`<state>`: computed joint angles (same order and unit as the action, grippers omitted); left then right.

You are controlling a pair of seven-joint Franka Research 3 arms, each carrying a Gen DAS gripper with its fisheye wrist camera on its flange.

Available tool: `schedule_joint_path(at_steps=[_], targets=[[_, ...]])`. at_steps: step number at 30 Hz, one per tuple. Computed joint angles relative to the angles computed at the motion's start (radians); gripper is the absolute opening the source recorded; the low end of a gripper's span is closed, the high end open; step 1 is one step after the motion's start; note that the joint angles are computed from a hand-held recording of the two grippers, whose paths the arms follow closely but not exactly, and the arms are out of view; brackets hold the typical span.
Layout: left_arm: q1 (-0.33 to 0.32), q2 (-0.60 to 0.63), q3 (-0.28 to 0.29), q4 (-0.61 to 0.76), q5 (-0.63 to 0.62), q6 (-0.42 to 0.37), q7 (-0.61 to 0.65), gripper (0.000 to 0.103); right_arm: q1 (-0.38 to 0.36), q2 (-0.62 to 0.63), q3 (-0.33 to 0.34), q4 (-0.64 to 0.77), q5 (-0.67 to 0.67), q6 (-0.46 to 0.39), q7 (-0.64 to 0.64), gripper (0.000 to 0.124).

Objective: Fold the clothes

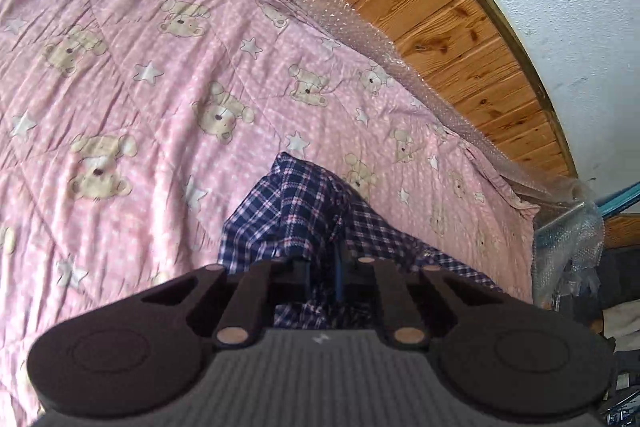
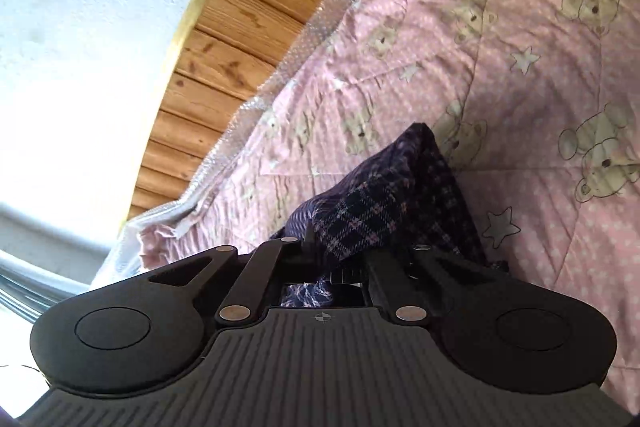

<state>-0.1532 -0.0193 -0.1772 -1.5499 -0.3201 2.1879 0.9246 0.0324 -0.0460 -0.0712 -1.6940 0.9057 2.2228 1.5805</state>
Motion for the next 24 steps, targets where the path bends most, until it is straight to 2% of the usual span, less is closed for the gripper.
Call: schedule_joint_path(at_steps=[3,5,7,10,13,15,17,20,22,23,24], targets=[[0.002,-0.064,0.012,-0.1,-0.06,-0.043,0.005,0.01,-0.019,-0.019,-0.018,-0.009,-0.051,-0.063,0.02,0.0],[-0.003,-0.066,0.011,-0.14,-0.047,-0.075,-0.019,0.01,-0.026,-0.011,-0.02,-0.027,-0.11,-0.106,0.053,0.0],[-0.008,-0.056,0.006,-0.168,-0.025,-0.089,-0.043,0.011,-0.027,-0.006,-0.017,-0.048,-0.116,-0.109,0.067,0.0],[-0.019,-0.062,0.0,-0.182,-0.016,-0.065,-0.03,0.013,-0.028,-0.003,-0.013,-0.078,-0.114,-0.113,0.078,0.014],[-0.028,-0.088,-0.001,-0.198,-0.005,-0.04,-0.02,0.015,-0.018,-0.054,-0.01,-0.117,-0.061,-0.086,0.013,0.048],[-0.03,-0.096,-0.002,-0.21,0.019,-0.031,-0.046,0.015,-0.007,-0.061,-0.009,-0.128,-0.059,-0.069,-0.012,0.046],[-0.032,-0.107,-0.001,-0.221,0.039,-0.029,-0.066,0.018,0.0,-0.049,-0.013,-0.133,-0.034,-0.076,-0.059,0.001],[-0.034,-0.137,0.006,-0.236,0.051,-0.036,-0.072,0.026,0.002,-0.062,-0.007,-0.139,-0.103,-0.092,-0.042,0.0],[-0.032,-0.17,0.018,-0.241,0.05,-0.02,-0.057,0.043,0.003,-0.077,-0.01,-0.136,-0.137,-0.128,-0.056,0.0],[-0.027,-0.173,0.022,-0.232,0.068,-0.017,-0.058,0.057,0.003,-0.084,-0.012,-0.13,-0.16,-0.149,-0.069,0.0],[-0.021,-0.173,0.026,-0.222,0.089,-0.013,-0.06,0.064,0.001,-0.085,-0.012,-0.115,-0.197,-0.169,-0.087,0.0]])
